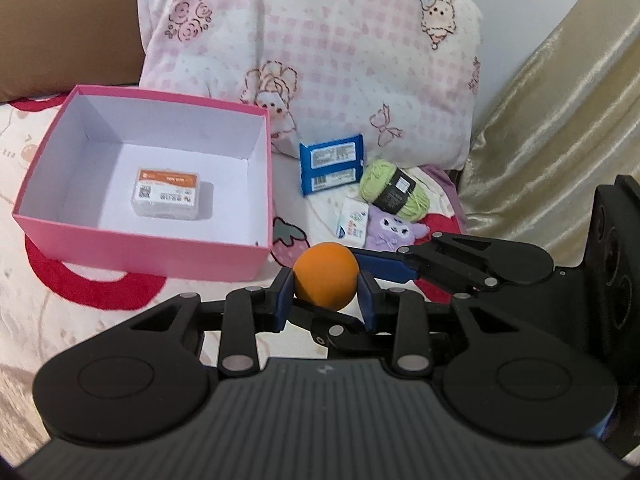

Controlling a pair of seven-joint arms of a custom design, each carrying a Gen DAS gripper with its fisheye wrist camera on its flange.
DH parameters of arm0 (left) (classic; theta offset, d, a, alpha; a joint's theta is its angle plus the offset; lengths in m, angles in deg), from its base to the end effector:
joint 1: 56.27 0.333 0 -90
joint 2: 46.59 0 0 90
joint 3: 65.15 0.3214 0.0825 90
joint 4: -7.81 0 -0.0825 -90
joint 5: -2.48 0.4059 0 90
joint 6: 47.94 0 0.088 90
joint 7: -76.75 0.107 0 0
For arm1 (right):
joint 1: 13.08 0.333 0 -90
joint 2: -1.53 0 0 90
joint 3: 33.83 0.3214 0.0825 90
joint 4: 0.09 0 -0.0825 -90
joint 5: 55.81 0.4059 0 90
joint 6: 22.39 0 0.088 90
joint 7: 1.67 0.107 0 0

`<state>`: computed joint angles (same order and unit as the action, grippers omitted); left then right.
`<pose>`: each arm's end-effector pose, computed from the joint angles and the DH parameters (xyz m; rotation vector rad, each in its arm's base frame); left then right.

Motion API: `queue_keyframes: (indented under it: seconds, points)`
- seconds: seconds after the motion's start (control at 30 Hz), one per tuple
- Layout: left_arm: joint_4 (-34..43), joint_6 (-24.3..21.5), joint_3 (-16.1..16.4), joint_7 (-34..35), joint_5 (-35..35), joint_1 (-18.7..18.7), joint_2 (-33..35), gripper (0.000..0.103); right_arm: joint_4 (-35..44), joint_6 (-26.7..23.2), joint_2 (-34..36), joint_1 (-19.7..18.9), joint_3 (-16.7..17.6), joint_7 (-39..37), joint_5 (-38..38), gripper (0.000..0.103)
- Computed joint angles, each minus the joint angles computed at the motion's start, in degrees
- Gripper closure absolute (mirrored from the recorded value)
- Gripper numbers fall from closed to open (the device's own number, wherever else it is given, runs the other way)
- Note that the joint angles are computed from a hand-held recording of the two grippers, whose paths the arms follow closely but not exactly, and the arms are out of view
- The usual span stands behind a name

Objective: Organize objects
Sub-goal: 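Carry the orange ball with the left gripper over the pink box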

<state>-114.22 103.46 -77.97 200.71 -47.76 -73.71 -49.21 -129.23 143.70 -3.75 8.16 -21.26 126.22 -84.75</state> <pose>0.5179 -0.2805 0.4776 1.5166 -2.4316 1.1973 0.4553 0.3425 0.4749 -2.0188 1.3652 -0.5407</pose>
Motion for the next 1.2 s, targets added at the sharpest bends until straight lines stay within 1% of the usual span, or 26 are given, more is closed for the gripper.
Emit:
queue_keyframes:
  seconds: [0.1, 0.17, 0.27, 0.33, 0.37, 0.43, 0.57, 0.67, 0.7, 0.77, 0.83, 0.9, 0.93, 1.07, 1.1, 1.2]
  points:
    - [1.5, -0.2, 0.2, -0.5, 0.8, 0.5, 1.0, 0.07, 2.1, -0.6, 1.5, 0.3, -0.4, -1.1, 0.2, 0.049]
    - [2.6, -0.3, 0.3, -1.0, -0.1, 1.0, 1.7, 0.07, 3.2, 0.3, 2.5, 0.6, -1.0, -2.0, 1.0, 0.049]
    - [4.1, 0.4, 0.0, 0.3, -2.1, 1.8, 2.9, 0.07, 5.2, 1.4, 4.2, 1.0, -2.0, -2.3, 0.3, 0.049]
    - [5.2, 1.6, -0.3, 0.3, -1.2, 2.3, 4.0, 0.07, 6.7, 2.3, 5.7, 1.5, -3.0, -4.3, 0.4, 0.049]
    - [6.0, 1.9, -0.5, 0.2, -0.6, 2.6, 4.8, 0.07, 7.5, 2.8, 6.7, 1.7, -3.5, -5.6, 1.3, 0.049]
    - [7.9, 2.3, -0.9, -1.6, 2.4, 3.2, 6.7, 0.07, 9.5, 2.9, 8.7, 2.3, -4.2, -10.4, 6.1, 0.049]
    - [12.1, 4.6, -2.3, -4.7, 6.7, 4.7, 11.0, 0.069, 15.1, 2.3, 13.6, 4.2, -6.6, -14.0, 9.1, 0.05]
    - [17.6, 4.7, -4.0, -7.3, 5.7, 7.0, 15.9, 0.067, 19.7, 2.7, 17.6, 6.2, -9.6, -14.7, 8.9, 0.05]
    - [19.4, 4.7, -4.4, -8.4, 6.4, 7.5, 17.6, 0.068, 21.1, 3.0, 18.9, 6.8, -10.8, -14.7, 9.0, 0.05]
    - [23.2, 4.4, -4.6, -11.5, 9.5, 7.9, 21.2, 0.068, 24.0, 3.2, 21.8, 5.0, -9.2, -19.1, 15.3, 0.05]
    - [27.1, 3.4, -4.7, -14.2, 13.1, 8.1, 24.5, 0.068, 26.4, 3.4, 24.3, 4.1, -8.5, -22.7, 19.4, 0.05]
    - [30.6, 1.6, -5.2, -15.9, 15.5, 8.9, 27.6, 0.068, 28.9, 3.0, 26.6, 5.5, -10.1, -23.7, 20.5, 0.05]
    - [31.9, 0.8, -5.5, -16.6, 16.6, 9.4, 28.8, 0.068, 30.1, 2.4, 27.7, 5.7, -10.2, -24.7, 21.7, 0.05]
    - [33.5, 1.3, -8.9, -16.9, 17.0, 12.6, 32.4, 0.068, 34.4, -0.8, 31.5, 5.2, -9.6, -28.1, 27.8, 0.05]
    - [33.7, 1.7, -9.5, -17.0, 17.3, 13.2, 33.2, 0.068, 35.1, -1.3, 32.2, 5.6, -9.9, -28.3, 28.5, 0.05]
    - [34.9, 1.3, -9.6, -19.8, 20.1, 13.5, 35.1, 0.068, 37.3, -2.6, 34.4, 6.6, -10.8, -29.0, 29.6, 0.05]
